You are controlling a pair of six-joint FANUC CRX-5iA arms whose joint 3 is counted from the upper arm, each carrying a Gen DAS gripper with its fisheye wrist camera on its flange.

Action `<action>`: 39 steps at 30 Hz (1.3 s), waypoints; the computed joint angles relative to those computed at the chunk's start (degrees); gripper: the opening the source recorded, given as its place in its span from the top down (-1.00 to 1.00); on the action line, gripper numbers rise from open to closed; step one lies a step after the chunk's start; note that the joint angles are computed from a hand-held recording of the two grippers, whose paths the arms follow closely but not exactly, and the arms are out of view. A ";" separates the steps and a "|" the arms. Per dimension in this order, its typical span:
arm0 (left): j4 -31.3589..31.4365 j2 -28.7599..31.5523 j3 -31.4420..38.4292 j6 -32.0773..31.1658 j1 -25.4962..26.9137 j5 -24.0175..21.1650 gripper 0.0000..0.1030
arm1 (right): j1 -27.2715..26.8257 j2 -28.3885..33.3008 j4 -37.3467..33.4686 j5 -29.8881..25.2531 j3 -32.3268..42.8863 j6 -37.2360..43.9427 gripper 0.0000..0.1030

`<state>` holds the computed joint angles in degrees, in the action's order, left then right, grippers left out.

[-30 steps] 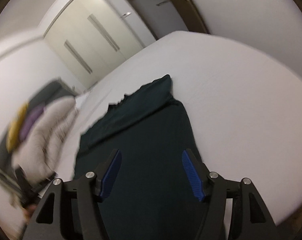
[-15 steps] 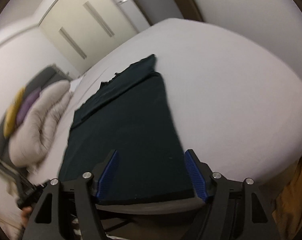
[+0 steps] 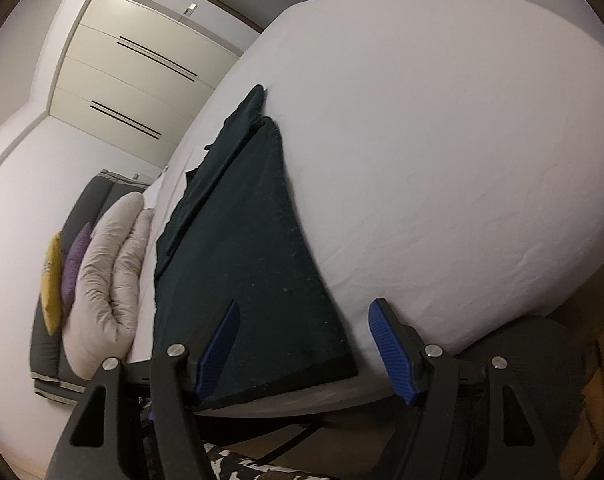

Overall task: Fold small clothes
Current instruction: 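Close the left gripper on the hem while the right gripper grasps the hem beside it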

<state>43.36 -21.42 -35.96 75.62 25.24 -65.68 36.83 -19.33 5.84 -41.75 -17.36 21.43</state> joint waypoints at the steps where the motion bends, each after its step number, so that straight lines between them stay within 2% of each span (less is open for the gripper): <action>1: 0.44 -0.15 -0.58 -0.54 -0.34 0.93 -0.22 | -0.24 -0.08 -0.60 0.31 -0.10 0.43 -0.37; 6: 2.16 0.76 -1.22 -2.34 -1.25 2.46 -0.22 | -1.46 -0.64 -3.99 1.36 -0.17 2.49 -0.36; 12: -2.08 0.63 -0.85 -0.23 -0.54 0.12 -0.21 | -1.89 -0.01 -6.78 -0.24 1.55 6.08 -0.36; 20: 2.49 0.76 -3.80 -3.57 -0.68 2.07 -0.19 | -2.65 -0.08 -8.78 0.64 1.55 7.85 -0.35; 26: 2.96 0.28 -4.77 -2.87 -0.25 2.38 0.08 | -2.90 -0.22 -9.41 1.32 1.24 8.09 -0.35; 30: 6.14 -0.49 -6.23 -4.64 0.16 1.78 0.49 | -2.99 -0.30 -9.66 1.12 1.36 8.45 -0.34; 32: 6.20 -0.89 -6.27 -4.97 0.32 1.38 0.49 | -3.04 -0.33 -9.87 1.00 1.42 8.70 -0.34; 34: 7.22 -0.88 -6.49 -5.77 0.20 1.09 0.58 | -2.88 -0.30 -9.70 0.96 1.44 8.56 -0.34; 39: 9.99 -0.95 -7.07 -7.56 0.37 1.27 0.58 | -2.79 -0.27 -9.69 -0.83 2.28 9.39 -0.32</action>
<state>53.35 -22.37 -43.03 68.06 25.61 -64.41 34.04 -19.60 -3.85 -42.58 -15.08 30.82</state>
